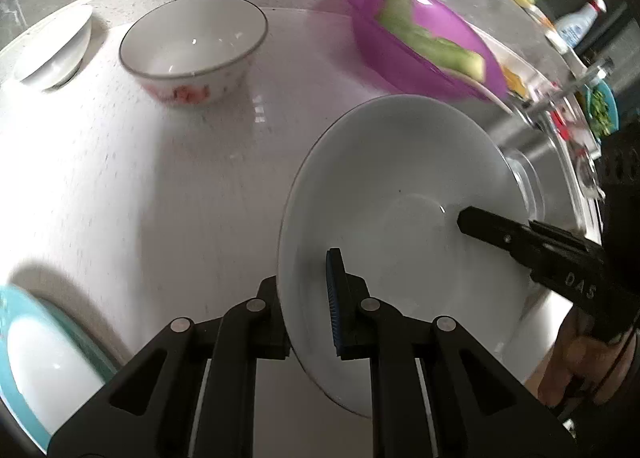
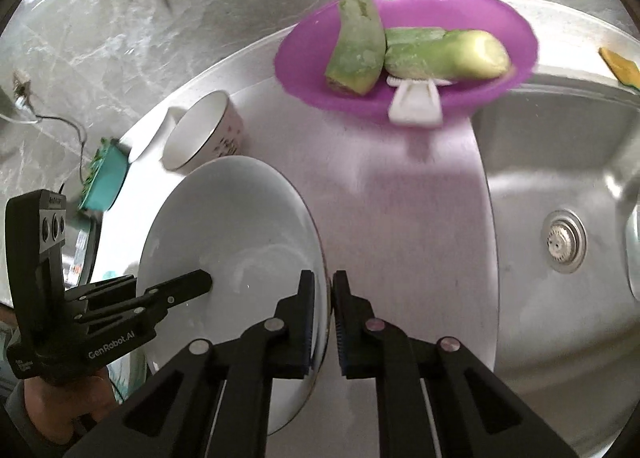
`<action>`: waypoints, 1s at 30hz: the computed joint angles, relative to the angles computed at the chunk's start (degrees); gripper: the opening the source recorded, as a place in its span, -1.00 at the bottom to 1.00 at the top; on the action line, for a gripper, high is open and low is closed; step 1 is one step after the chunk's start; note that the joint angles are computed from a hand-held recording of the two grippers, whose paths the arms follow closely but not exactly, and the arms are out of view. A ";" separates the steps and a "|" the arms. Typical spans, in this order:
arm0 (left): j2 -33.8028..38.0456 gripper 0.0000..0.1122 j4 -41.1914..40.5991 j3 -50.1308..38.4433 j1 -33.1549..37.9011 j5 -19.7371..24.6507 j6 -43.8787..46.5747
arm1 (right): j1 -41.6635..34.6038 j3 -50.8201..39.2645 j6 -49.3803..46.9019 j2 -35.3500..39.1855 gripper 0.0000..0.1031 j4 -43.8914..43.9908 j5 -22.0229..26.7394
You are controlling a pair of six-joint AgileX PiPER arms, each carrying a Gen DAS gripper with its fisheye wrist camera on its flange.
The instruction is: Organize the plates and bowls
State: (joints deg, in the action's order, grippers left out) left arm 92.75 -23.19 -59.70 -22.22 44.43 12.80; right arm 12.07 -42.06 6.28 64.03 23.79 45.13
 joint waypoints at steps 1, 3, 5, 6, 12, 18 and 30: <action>-1.94 -0.79 -0.34 2.20 -0.42 -0.17 0.01 | 0.14 0.89 0.35 -1.62 -0.77 0.13 0.85; -5.02 -0.79 -0.83 5.71 -0.75 0.03 -0.30 | 0.90 2.36 1.54 -3.78 -0.77 -0.06 2.01; -7.84 -0.79 -0.42 8.86 -1.09 0.03 -0.27 | 2.69 3.28 3.54 -5.46 -0.77 -1.46 2.80; -8.45 -0.79 -0.61 10.17 -1.45 -0.22 -0.69 | 3.42 3.98 4.33 -6.44 -0.77 -2.12 3.31; -11.57 -0.79 0.80 15.92 -2.85 -2.60 -2.92 | 6.21 6.27 6.24 -8.32 -0.77 -3.64 3.94; -10.45 -0.78 1.42 19.07 -3.86 -6.98 -4.04 | 6.85 8.45 4.84 -7.10 -0.78 -3.23 1.32; -12.13 0.44 5.02 16.82 -4.23 -7.22 -9.31 | 3.75 8.20 2.43 -8.66 0.03 -2.15 1.51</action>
State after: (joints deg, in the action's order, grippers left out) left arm 80.62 -18.18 -42.88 -26.45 37.22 3.49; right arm 15.82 -33.86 8.70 55.37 21.64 46.64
